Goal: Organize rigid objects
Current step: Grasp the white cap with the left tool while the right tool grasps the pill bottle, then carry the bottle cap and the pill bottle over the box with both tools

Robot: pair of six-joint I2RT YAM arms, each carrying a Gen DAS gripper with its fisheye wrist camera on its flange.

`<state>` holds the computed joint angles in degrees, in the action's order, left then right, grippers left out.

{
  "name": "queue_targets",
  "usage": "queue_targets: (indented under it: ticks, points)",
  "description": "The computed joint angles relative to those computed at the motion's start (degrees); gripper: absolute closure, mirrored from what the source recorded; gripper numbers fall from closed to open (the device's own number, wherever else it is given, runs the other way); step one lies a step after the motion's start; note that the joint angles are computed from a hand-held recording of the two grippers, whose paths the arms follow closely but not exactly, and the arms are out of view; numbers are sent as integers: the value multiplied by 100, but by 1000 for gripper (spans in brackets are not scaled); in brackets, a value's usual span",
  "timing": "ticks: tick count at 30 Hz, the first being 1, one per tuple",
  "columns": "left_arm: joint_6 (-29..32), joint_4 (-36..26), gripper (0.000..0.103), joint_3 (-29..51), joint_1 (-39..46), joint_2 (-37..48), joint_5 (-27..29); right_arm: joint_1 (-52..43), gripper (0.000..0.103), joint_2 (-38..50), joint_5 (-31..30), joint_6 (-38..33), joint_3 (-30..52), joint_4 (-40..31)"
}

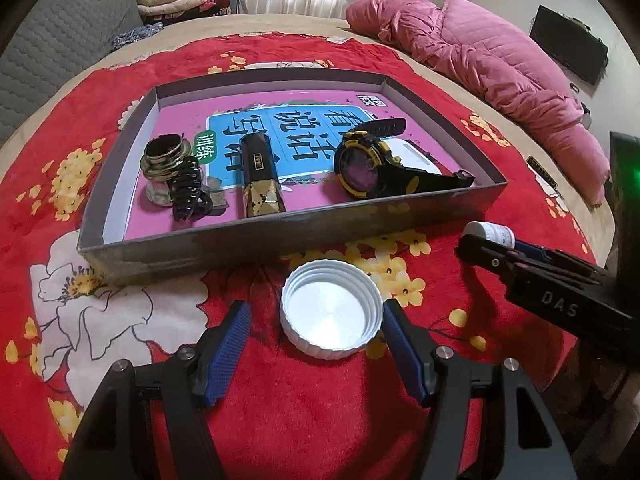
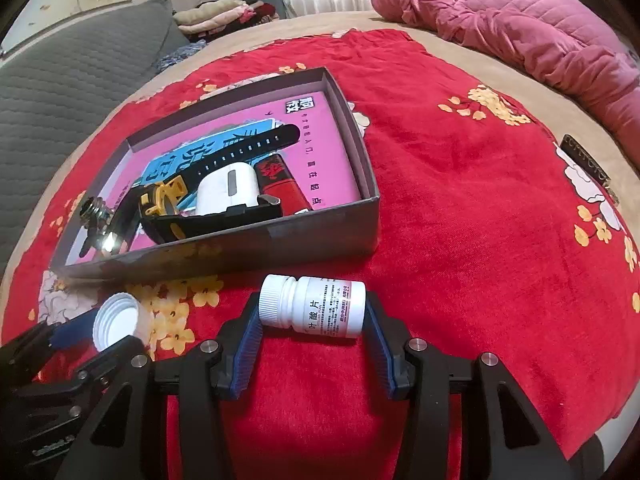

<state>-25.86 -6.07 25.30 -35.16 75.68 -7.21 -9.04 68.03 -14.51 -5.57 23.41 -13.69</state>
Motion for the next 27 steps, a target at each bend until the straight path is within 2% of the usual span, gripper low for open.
queue_targets:
  ticks: [6, 9, 10, 18, 27]
  points:
    - [63, 128, 37, 4, -38, 152, -141, 2, 53, -42, -5, -78, 25, -102]
    - [127, 110, 46, 13, -10, 146, -162, 22, 53, -81, 25, -120, 23, -135]
    - [145, 101, 52, 6, -14, 122, -189, 29, 53, -85, 29, -124, 23, -137]
    - [222, -54, 52, -57, 51, -235, -124, 30, 53, -259, -20, -215, 29, -296]
    - [216, -576, 52, -109, 192, -1203, -173, 35, 53, -897, -182, -358, 95, -816]
